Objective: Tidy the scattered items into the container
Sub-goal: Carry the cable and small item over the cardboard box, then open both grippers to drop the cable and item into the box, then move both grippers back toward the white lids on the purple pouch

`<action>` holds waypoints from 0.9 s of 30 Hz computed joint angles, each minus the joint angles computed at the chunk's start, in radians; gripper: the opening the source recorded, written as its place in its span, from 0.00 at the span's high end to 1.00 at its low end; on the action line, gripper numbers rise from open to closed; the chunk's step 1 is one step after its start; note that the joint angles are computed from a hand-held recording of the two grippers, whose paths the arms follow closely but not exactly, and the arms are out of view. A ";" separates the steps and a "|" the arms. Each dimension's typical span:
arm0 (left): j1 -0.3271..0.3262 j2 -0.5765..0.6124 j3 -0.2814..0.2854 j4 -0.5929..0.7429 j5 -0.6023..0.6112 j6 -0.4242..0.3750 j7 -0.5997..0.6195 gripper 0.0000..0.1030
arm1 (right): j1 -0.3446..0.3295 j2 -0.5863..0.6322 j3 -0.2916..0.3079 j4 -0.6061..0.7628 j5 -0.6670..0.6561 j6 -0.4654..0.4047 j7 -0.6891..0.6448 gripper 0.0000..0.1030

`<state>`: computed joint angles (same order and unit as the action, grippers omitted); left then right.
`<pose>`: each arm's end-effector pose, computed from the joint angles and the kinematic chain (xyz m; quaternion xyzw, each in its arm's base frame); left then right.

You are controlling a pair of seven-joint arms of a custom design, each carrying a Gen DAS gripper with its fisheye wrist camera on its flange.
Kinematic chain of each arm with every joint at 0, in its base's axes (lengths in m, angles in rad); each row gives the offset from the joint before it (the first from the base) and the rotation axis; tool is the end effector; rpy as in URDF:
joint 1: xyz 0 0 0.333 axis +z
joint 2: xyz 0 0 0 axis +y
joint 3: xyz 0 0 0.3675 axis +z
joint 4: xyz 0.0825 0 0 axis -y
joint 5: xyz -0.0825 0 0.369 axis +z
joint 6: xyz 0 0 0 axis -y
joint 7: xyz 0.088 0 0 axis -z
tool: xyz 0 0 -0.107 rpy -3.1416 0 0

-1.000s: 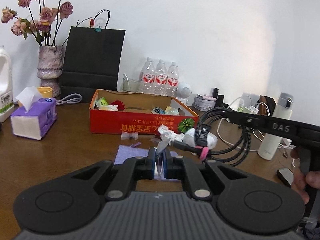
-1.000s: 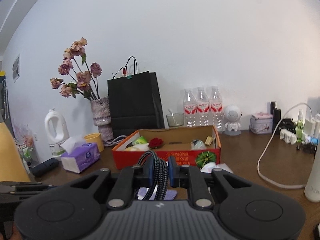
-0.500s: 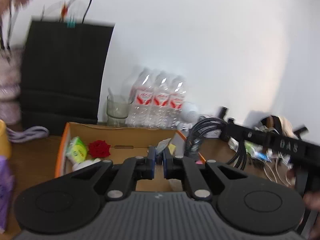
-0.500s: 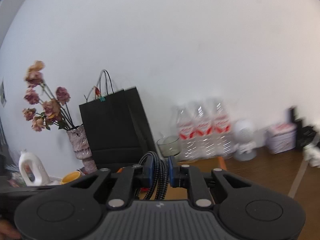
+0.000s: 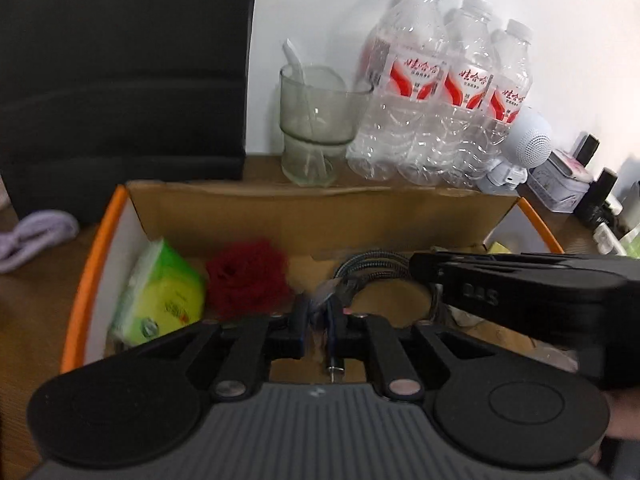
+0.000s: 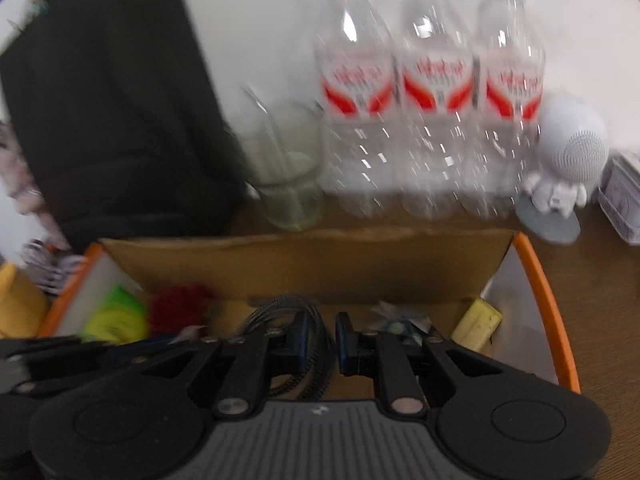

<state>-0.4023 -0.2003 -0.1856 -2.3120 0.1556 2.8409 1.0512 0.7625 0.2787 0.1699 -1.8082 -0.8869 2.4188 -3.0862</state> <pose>0.4111 -0.2919 0.5664 -0.5873 0.7256 -0.3281 0.1448 0.4056 0.5213 0.4845 -0.6201 0.7021 -0.2018 0.2860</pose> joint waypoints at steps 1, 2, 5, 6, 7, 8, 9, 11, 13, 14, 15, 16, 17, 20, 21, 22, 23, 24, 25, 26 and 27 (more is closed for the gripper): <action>-0.013 0.001 0.013 -0.002 -0.027 0.008 0.023 0.57 | -0.009 0.000 0.002 -0.003 0.030 0.001 0.003 0.71; -0.016 -0.004 0.018 -0.008 -0.037 0.023 0.033 0.36 | -0.012 -0.010 -0.002 -0.020 0.031 0.021 0.031 0.67; -0.009 -0.054 0.016 -0.034 -0.017 0.051 0.019 0.29 | -0.008 -0.055 -0.005 -0.062 -0.019 0.048 0.101 0.46; -0.015 -0.074 0.024 -0.044 -0.021 0.055 0.014 0.22 | -0.006 -0.071 0.001 -0.070 -0.026 0.039 0.104 0.43; -0.020 -0.099 0.031 -0.055 -0.025 0.051 0.006 0.18 | -0.005 -0.085 0.011 -0.074 -0.024 0.026 0.092 0.39; -0.019 -0.125 0.033 -0.066 -0.017 0.038 -0.006 0.15 | -0.005 -0.096 0.022 -0.074 -0.013 0.009 0.070 0.37; -0.014 -0.149 0.030 -0.073 -0.001 0.017 -0.019 0.13 | -0.003 -0.106 0.034 -0.072 0.000 -0.014 0.049 0.33; 0.003 -0.189 0.012 -0.082 0.038 -0.037 -0.058 0.08 | 0.001 -0.123 0.055 -0.068 0.041 -0.061 -0.002 0.25; 0.013 -0.242 -0.003 -0.111 0.068 -0.068 -0.106 0.05 | 0.010 -0.142 0.073 -0.071 0.073 -0.105 -0.030 0.24; 0.009 -0.271 -0.005 -0.129 0.079 -0.078 -0.122 0.04 | 0.016 -0.155 0.081 -0.078 0.075 -0.117 -0.027 0.24; 0.008 -0.299 -0.012 -0.145 0.095 -0.090 -0.140 0.04 | 0.022 -0.171 0.087 -0.092 0.066 -0.116 -0.013 0.23; 0.017 -0.333 -0.028 -0.164 0.121 -0.093 -0.168 0.04 | 0.028 -0.188 0.095 -0.109 0.052 -0.114 0.007 0.21; 0.032 -0.374 -0.048 -0.189 0.154 -0.085 -0.203 0.04 | 0.036 -0.208 0.104 -0.127 0.032 -0.116 0.036 0.21; 0.083 -0.503 -0.116 -0.264 0.262 -0.044 -0.315 0.02 | 0.063 -0.255 0.140 -0.175 -0.059 -0.143 0.140 0.17; 0.096 -0.546 -0.137 -0.285 0.290 -0.039 -0.350 0.01 | 0.074 -0.265 0.155 -0.186 -0.093 -0.161 0.178 0.16; 0.108 -0.590 -0.156 -0.305 0.313 -0.041 -0.386 0.00 | 0.085 -0.272 0.170 -0.194 -0.121 -0.185 0.211 0.16; 0.112 -0.630 -0.172 -0.324 0.331 -0.043 -0.418 0.00 | 0.098 -0.278 0.186 -0.201 -0.151 -0.211 0.250 0.16; 0.107 -0.665 -0.180 -0.343 0.346 -0.044 -0.443 0.00 | 0.112 -0.284 0.201 -0.210 -0.185 -0.236 0.291 0.16; 0.096 -0.700 -0.184 -0.364 0.359 -0.041 -0.465 0.00 | 0.125 -0.290 0.215 -0.221 -0.219 -0.257 0.332 0.16; 0.082 -0.734 -0.185 -0.385 0.372 -0.035 -0.484 0.00 | 0.138 -0.295 0.228 -0.228 -0.242 -0.278 0.367 0.16; 0.068 -0.766 -0.187 -0.404 0.384 -0.035 -0.503 0.00 | 0.153 -0.299 0.242 -0.233 -0.262 -0.303 0.398 0.16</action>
<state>-0.3341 -0.9665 -0.3722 -2.7161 0.5395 2.8061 0.5479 0.9152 -0.0206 0.4116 -2.0412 -1.1488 2.1153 -2.6881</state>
